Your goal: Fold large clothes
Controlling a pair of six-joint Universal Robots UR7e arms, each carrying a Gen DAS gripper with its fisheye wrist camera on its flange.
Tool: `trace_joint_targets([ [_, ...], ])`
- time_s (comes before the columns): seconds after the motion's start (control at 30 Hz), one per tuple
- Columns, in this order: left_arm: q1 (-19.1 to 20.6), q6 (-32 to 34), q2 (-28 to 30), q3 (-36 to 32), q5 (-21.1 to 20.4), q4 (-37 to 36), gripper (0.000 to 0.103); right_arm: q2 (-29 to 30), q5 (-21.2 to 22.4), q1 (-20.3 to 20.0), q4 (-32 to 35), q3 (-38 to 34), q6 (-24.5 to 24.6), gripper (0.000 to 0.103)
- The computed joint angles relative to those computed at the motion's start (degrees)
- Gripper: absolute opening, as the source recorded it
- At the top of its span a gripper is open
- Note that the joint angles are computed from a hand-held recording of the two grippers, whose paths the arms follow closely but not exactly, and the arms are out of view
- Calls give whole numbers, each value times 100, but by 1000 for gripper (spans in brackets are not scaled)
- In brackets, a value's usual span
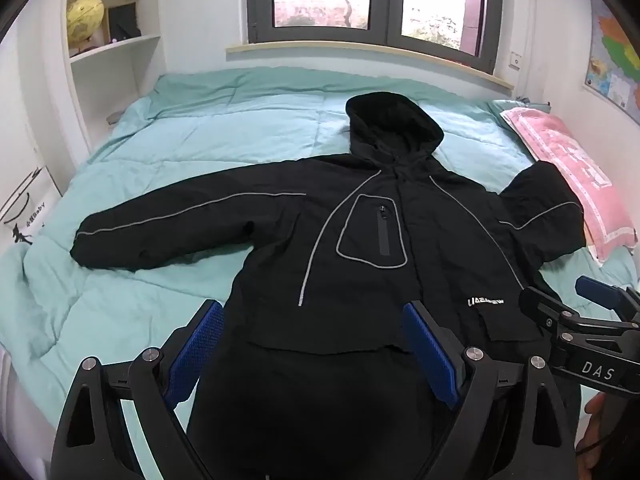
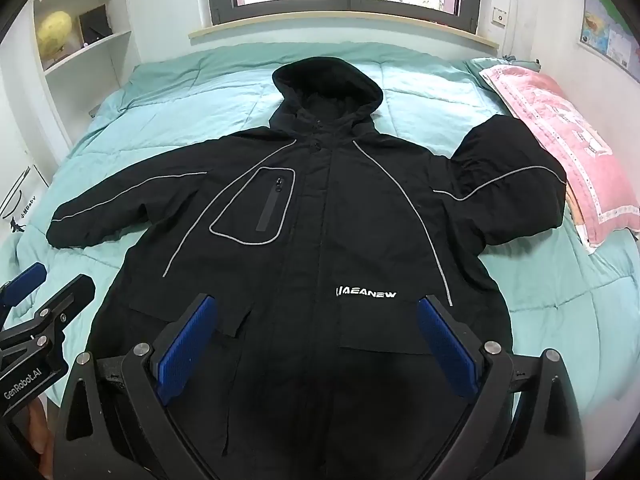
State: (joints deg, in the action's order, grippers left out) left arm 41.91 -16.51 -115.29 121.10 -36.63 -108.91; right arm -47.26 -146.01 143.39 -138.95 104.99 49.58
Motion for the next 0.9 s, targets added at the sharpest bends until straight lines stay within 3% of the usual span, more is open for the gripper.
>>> trace_joint_targets([
  [0.3, 109, 162, 114, -28, 18, -203, 92, 35, 24, -12, -48, -12, -86, 101],
  [0.47, -5, -86, -10, -5, 41, 78, 92, 61, 86, -27, -71, -36, -121, 101],
  [0.9, 148, -162, 84, -88, -46, 237, 92, 153, 194, -72, -135, -83, -214, 101],
])
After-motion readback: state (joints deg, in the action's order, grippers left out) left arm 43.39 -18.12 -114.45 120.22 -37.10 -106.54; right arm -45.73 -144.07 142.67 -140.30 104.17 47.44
